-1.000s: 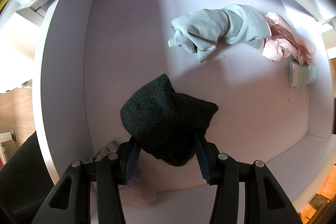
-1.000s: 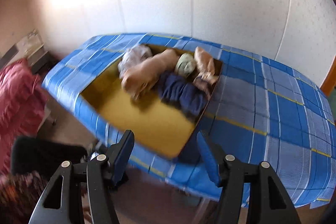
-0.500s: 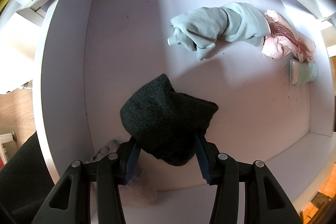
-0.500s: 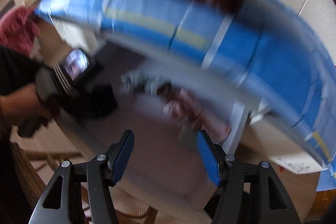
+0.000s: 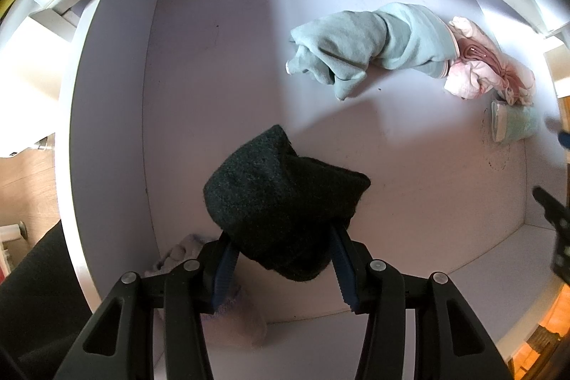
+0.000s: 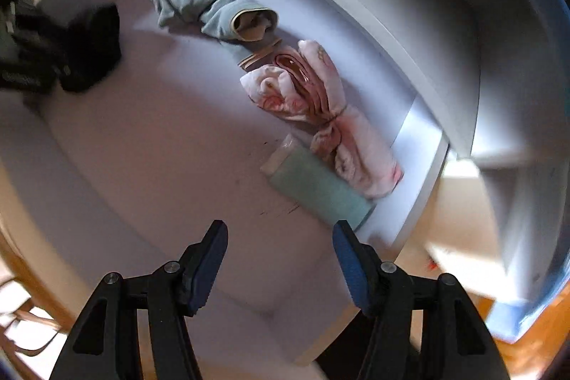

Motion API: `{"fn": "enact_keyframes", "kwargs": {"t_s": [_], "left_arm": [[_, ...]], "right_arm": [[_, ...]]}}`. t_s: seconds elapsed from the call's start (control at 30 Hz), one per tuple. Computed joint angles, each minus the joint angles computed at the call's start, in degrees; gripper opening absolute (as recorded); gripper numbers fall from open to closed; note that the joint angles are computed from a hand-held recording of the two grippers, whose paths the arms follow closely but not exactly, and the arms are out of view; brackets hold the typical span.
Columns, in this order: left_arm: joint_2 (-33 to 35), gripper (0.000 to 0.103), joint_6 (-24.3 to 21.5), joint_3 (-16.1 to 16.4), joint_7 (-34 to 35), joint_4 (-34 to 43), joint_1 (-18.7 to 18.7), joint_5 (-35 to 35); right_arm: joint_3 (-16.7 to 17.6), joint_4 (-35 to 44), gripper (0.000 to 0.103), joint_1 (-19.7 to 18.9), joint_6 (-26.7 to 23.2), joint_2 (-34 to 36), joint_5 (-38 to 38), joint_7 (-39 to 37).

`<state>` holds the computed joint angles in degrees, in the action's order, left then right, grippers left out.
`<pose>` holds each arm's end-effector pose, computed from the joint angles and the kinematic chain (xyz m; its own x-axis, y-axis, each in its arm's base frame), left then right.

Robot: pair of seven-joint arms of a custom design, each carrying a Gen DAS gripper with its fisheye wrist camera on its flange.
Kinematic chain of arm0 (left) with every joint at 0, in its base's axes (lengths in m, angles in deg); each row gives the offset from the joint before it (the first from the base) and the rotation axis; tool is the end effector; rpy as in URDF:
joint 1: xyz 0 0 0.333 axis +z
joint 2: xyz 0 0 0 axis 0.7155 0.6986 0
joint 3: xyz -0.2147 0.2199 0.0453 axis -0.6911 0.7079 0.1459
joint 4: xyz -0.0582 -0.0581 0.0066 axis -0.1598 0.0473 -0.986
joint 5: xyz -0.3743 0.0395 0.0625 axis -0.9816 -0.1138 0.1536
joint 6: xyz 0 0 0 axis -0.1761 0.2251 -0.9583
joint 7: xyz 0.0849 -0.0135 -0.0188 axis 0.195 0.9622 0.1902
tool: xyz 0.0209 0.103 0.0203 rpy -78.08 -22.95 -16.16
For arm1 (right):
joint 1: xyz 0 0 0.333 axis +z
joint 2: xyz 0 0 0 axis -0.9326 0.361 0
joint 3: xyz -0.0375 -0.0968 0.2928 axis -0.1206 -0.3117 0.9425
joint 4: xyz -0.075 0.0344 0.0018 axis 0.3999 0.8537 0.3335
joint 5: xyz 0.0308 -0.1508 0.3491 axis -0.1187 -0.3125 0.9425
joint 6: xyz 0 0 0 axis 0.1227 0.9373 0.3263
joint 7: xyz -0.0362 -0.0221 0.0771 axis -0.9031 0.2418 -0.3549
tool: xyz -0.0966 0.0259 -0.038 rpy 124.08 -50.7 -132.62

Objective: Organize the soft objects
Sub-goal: 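Return the right tool to the shelf and close on the mint packet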

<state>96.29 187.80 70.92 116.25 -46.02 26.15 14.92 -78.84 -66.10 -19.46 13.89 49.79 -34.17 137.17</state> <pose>0.5268 -0.3342 0.4465 -0.4305 -0.9026 -0.0054 -0.9021 0.4304 -0.0308 0.4156 0.5340 0.4858 0.3757 -0.8803 0.2897 -0.9208 -0.3899 0.0095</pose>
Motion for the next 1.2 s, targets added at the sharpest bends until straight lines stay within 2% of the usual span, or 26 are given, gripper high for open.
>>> {"fn": "enact_keyframes", "kwargs": {"t_s": [0.1, 0.23, 0.3, 0.37, 0.57, 0.67, 0.7, 0.73, 0.87, 1.0, 1.1, 1.2], "left_arm": [[-0.05, 0.05, -0.05, -0.03, -0.12, 0.02, -0.09, 0.01], [-0.03, 0.05, -0.08, -0.02, -0.08, 0.06, -0.11, 0.05], [-0.01, 0.05, -0.02, -0.01, -0.09, 0.05, -0.11, 0.03], [0.12, 0.05, 0.03, -0.01, -0.21, 0.13, -0.08, -0.15], [0.0, 0.05, 0.33, 0.04, -0.28, -0.28, 0.13, -0.57], [0.29, 0.05, 0.24, 0.04, -0.46, -0.02, 0.14, -0.73], [0.43, 0.051, 0.21, 0.05, -0.54, 0.1, 0.14, -0.78], [0.55, 0.051, 0.16, 0.07, -0.55, 0.21, 0.15, -0.78], [0.9, 0.051, 0.24, 0.06, -0.56, 0.48, 0.02, -0.47], [0.79, 0.051, 0.22, 0.0, -0.63, 0.35, -0.12, -0.42], [0.78, 0.05, 0.41, -0.07, -0.71, 0.22, -0.28, -0.28], [0.94, 0.047, 1.05, -0.16, -0.82, 0.35, -0.43, -0.35]], "right_arm": [[-0.91, 2.7, 0.061, 1.75, -2.29, 2.58, -4.72, -4.05], [-2.11, 3.19, 0.061, 1.91, -0.73, 3.63, -7.28, -6.24], [-2.89, 5.56, 0.061, 1.72, -1.65, 5.49, -8.02, -8.11], [-3.46, 8.02, 0.061, 1.09, -2.31, 7.4, -7.67, -9.74], [-4.01, 7.89, 0.061, -1.91, 0.41, 8.41, -3.7, -10.55], [-2.45, 4.23, 0.063, -4.47, 2.2, 5.84, 2.62, -7.09], [-1.14, 3.3, 0.063, -6.43, 2.21, 5.05, 7.95, -5.19], [-0.65, 2.45, 0.063, -7.16, 2.87, 4.34, 10.2, -4.02], [-0.5, -3.8, 0.062, -6.8, 7.71, -0.09, 9.76, 0.17], [-0.46, -4.7, 0.062, -7.2, 8.81, -0.68, 8.77, 2.38], [-0.13, -6.18, 0.05, -8.65, 9.23, -0.85, 11.07, 4.07], [0.3, -8.65, 0.044, -9.43, 11.07, -2.29, 12.33, 5.65]]}}
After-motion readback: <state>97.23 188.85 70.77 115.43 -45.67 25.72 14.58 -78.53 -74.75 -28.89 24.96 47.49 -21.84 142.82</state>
